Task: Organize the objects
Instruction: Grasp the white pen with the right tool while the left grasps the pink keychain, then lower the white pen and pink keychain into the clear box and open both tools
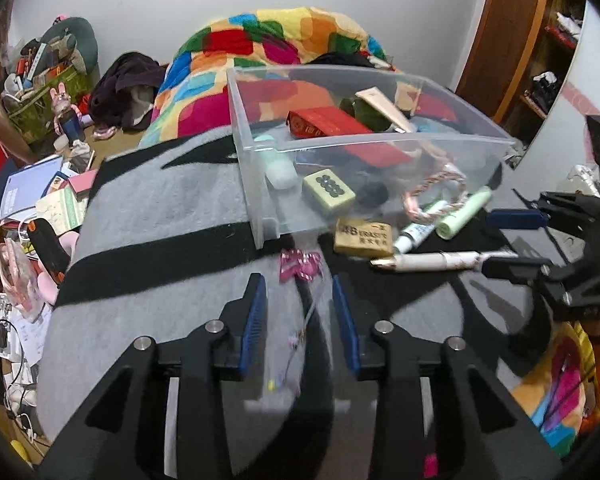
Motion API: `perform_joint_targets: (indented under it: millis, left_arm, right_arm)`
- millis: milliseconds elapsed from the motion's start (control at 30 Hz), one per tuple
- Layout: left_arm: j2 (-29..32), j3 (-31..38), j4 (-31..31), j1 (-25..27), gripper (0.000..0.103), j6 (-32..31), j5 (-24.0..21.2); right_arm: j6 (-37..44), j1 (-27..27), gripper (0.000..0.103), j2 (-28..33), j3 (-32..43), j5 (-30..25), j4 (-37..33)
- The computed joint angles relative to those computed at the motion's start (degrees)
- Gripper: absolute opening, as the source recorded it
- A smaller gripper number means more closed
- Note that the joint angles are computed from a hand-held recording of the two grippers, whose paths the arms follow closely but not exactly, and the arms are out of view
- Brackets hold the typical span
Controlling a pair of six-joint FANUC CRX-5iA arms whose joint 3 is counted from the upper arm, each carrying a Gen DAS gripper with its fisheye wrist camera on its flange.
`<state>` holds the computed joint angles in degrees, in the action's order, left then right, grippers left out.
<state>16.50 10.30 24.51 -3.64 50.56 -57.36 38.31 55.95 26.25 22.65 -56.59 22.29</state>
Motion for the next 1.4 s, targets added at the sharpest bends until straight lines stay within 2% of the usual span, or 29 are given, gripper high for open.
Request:
perform_joint_targets:
  millis: [100, 167, 233, 333, 400, 467, 633, 867, 1100, 1233, 1400]
  left_arm:
    - [2.84, 3.22, -1.3, -0.6, 0.035, 2.37, -1.97]
    - [2.74, 3.31, -3.05, -1.38, 0.035, 2.45, -0.47]
    - [2.55, 3.26, -4.38, -1.98, 0.036, 3.07, 0.46]
    - [1.79, 1.84, -4.47, -2.16, 0.036, 2.49, 2.28]
    - [1.17, 0.54, -3.88, -2.02, 0.034, 1.98, 3.52]
    - [0.38, -0.6, -4.01, -2.08, 0.026, 1.8, 4.69]
    - [-1.31, -2.67, -4.19, -2.03, 0.026, 1.72, 6.06]
    - [-4.18, -6.33, 0.57, -0.44, 0.026, -0.03, 6.1]
    - [-7.37, -8.95, 8.43, 0.44, 0.026, -3.84, 8.22]
    - [-8.05, -8.9, 12.51, 0.37, 0.026, -5.92, 9.47]
    - [-7.79, -8.05, 16.43, -0.01, 0.026, -6.66, 10.78]
  right_arm:
    - [-0.19, 0.03, 0.048, 0.19, -0.27, 0.24, -0.96]
    - [-1.31, 0.4, 0.043, 0.46, -0.55, -0.34, 0.36]
    - [-2.54, 0.75, 0.031, 0.07, -1.39, -0.04, 1.32]
    - [-3.14, 0.91, 0.024, -1.03, -2.78, 1.74, 0.75]
    - [-3.71, 1.53, 0.022, -1.6, -3.97, 2.48, 1.75]
    - [-3.94, 2.2, 0.019, -2.0, -4.7, 2.81, 2.45]
    - [-5.84, 3.66, 0.013, -3.7, -7.05, 3.97, 3.62]
    - [-12.44, 4.98, 0.012, -6.08, -10.42, 4.6, 9.91]
    - [-18.69, 5.03, 0.012, -8.34, -13.46, 7.51, 16.88]
    - [-22.71, 4.75, 0.012, -9.09, -14.72, 9.12, 22.01]
    - [-25.29, 3.23, 0.012, -8.55, -13.16, 9.52, 23.25]
